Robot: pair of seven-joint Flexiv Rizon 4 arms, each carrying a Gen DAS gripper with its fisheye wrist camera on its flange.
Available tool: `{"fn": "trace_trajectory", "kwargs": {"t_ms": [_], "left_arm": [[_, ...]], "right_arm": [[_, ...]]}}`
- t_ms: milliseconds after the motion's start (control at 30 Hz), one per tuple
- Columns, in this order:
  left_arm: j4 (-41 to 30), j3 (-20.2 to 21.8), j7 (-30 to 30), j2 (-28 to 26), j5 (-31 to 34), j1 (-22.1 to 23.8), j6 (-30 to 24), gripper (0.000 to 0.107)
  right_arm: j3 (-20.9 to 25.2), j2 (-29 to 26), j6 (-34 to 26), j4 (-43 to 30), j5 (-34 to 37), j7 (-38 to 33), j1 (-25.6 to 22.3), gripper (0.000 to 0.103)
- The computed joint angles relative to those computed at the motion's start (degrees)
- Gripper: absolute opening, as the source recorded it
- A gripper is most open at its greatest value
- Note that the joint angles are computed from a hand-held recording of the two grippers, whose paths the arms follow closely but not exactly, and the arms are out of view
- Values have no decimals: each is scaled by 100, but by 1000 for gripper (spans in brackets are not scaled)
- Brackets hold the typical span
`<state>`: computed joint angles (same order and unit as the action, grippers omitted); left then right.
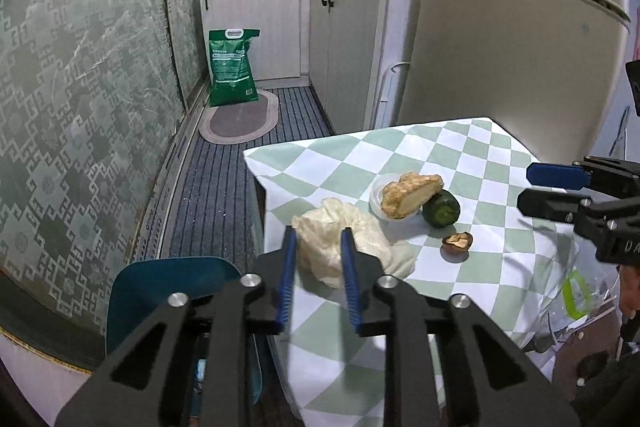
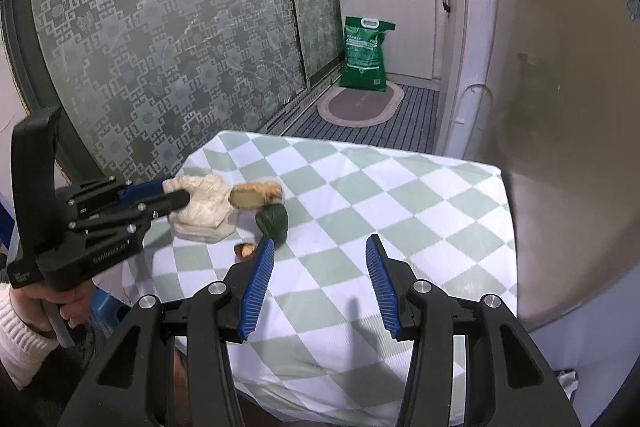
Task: Collect trash
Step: 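Grasp the crumpled white plastic bag with the left gripper and lift it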
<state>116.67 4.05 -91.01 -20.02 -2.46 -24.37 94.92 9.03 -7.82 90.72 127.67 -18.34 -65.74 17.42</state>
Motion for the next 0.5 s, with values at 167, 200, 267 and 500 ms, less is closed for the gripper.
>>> {"fn": "trace_trajectory", "kwargs": {"t_ms": [167, 200, 267, 500], "left_arm": [[-127, 249, -152, -58, 111, -224, -132, 8], [-93, 156, -162, -39, 84, -140, -112, 7], [-13, -63, -120, 11, 25, 60, -62, 7], [121, -245, -26, 118, -25, 217, -3, 7]], "right_arm": [[447, -74, -202, -125, 559, -681, -140, 48], [333, -60, -190, -92, 423, -617, -32, 48], [140, -43, -171, -45, 148, -453, 143, 48], [-379, -97, -89, -59, -839, 297, 543, 56]]}}
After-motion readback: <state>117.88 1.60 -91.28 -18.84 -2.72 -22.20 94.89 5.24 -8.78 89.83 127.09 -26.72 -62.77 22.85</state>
